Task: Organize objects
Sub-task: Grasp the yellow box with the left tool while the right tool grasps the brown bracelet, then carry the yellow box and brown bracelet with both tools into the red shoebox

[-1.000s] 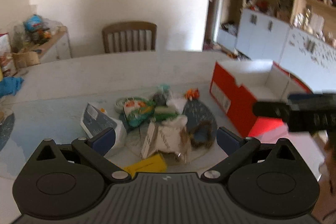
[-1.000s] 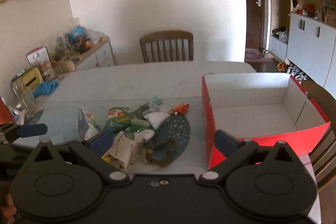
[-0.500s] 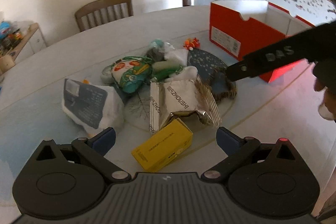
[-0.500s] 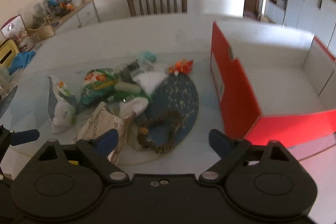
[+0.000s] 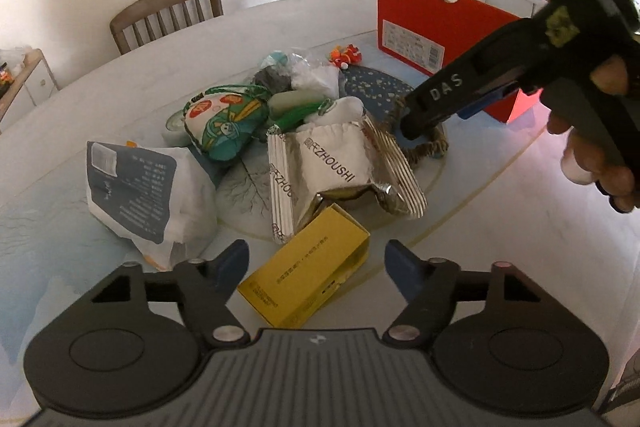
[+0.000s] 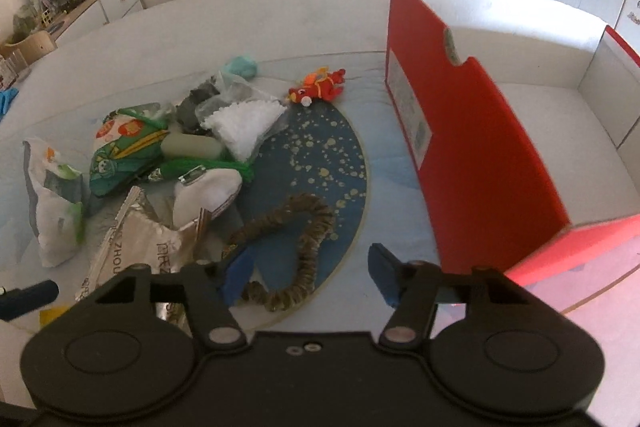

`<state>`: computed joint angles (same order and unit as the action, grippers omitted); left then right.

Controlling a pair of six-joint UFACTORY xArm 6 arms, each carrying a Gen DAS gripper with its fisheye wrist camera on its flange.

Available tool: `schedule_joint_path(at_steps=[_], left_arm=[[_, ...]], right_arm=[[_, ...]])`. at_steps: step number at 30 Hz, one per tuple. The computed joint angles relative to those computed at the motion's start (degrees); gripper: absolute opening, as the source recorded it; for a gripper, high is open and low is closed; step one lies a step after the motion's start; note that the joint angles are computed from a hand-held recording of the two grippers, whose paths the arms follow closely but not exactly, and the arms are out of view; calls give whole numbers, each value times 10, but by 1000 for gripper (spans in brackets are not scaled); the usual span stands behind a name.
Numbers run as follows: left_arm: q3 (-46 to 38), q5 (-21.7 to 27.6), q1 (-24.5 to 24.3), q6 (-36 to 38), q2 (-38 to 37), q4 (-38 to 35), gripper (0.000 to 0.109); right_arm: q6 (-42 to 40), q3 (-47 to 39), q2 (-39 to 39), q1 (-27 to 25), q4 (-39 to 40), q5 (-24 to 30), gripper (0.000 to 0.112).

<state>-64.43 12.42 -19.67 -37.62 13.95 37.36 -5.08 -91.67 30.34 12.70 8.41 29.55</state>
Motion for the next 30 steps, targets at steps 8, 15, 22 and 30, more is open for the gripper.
schedule_joint_path(at_steps=[8,15,22,30], left_arm=[[4,-7,6,26,-1,-25,50],[5,-2,4,67,-2,-62,30],[5,6,1,115,-8,-126,29],[-3,17,0,114,-28,-143,29]], right_arm=[[10,-9,11,1,-18,3,35],[12,-3,7,5,-42,1,8],[-20,37,-24,7,-18,-26,6],[-67,68,-73,5,45,-26,6]])
